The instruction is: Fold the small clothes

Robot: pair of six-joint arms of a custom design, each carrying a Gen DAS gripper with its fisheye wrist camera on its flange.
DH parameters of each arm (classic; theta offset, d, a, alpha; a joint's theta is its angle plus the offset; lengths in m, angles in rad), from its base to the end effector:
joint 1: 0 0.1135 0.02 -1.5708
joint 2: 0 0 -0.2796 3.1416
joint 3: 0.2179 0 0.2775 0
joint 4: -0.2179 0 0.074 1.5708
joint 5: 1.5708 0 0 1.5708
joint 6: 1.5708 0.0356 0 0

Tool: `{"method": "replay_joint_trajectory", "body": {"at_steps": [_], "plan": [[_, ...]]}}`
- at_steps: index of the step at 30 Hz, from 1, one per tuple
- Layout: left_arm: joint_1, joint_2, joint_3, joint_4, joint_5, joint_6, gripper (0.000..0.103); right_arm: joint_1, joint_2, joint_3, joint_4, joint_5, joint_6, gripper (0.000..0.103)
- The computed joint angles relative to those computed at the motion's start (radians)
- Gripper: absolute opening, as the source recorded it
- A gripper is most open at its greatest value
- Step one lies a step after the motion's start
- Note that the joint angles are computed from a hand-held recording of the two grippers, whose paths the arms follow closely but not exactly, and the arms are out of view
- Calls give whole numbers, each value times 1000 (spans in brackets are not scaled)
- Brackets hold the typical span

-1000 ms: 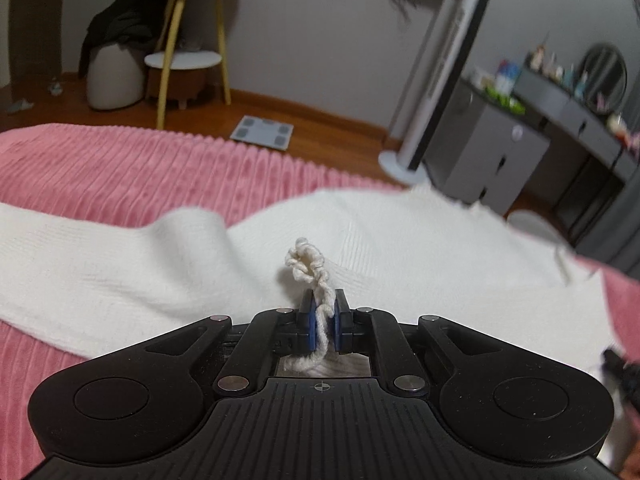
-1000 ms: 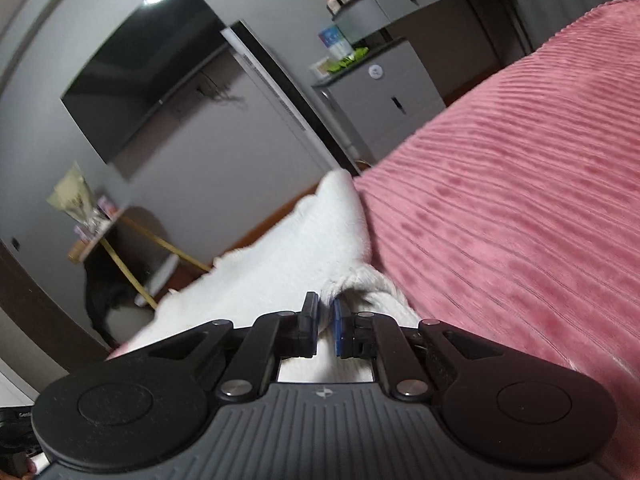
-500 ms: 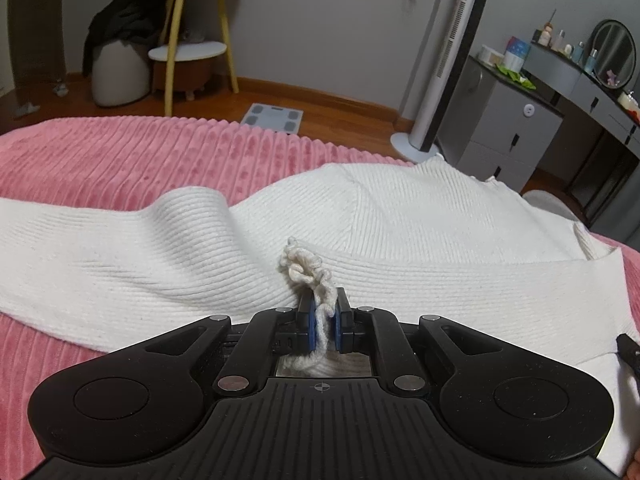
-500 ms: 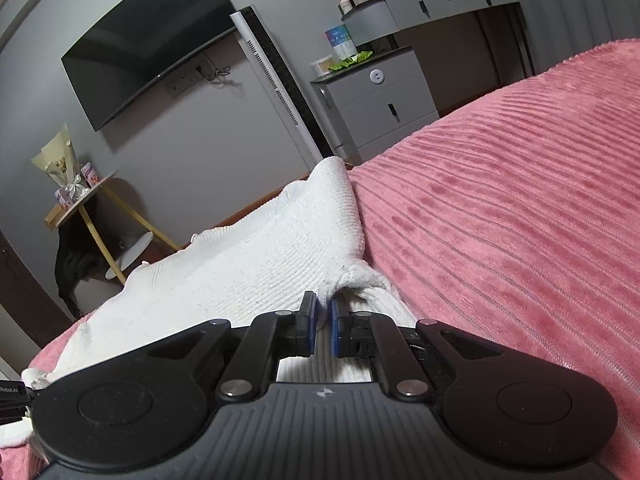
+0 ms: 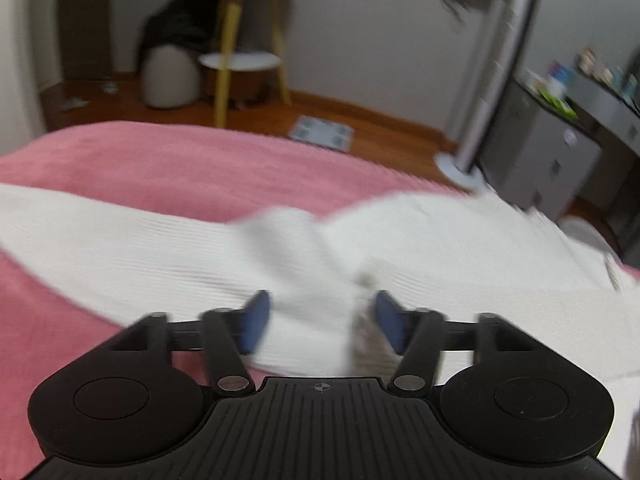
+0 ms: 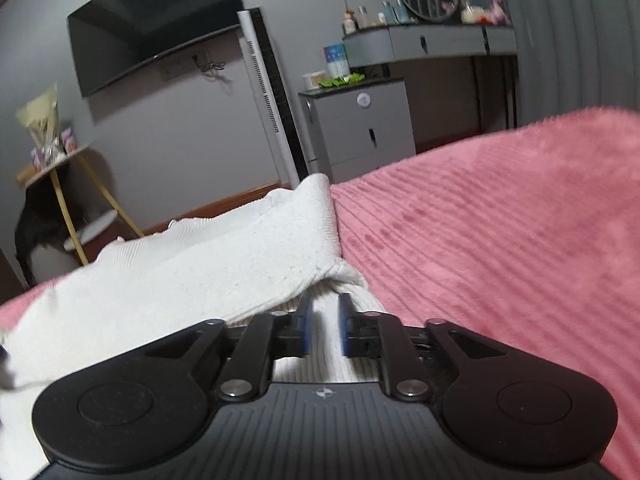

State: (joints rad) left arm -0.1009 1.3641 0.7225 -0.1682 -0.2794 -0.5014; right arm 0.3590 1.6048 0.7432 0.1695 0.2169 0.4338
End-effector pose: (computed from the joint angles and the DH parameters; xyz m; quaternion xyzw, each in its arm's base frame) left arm 0.2897 -0.0195 0.1947 -0.2336 0.8908 0.0144 0.3896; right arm 0.3165 0.1106 0.1570 0.0797 0.8974 0.0729 0.4279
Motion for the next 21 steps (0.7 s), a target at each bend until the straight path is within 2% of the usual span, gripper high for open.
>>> {"method": "replay_joint_trajectory", "body": {"at_steps": [3, 6, 10, 12, 15, 18, 21], "plan": [[108, -137, -93, -2, 25, -30, 83, 48, -36, -23, 5, 42, -41, 50], [277, -246, -182, 8, 59, -68, 86, 85, -39, -26, -2, 58, -54, 65], [593, -268, -244, 48, 224, -105, 85, 120, -47, -20, -32, 81, -67, 72], [737, -230, -260, 106, 326, -136, 83, 133, -55, -31, -19, 104, -70, 79], [901, -141, -275, 228, 465, -226, 79, 137, -49, -30, -23, 100, -59, 80], [984, -57, -289, 371, 552, -348, 78, 130, -38, -27, -27, 86, -48, 81], [984, 0, -279, 450, 546, -389, 79, 127, -30, -25, -26, 77, -41, 82]]}}
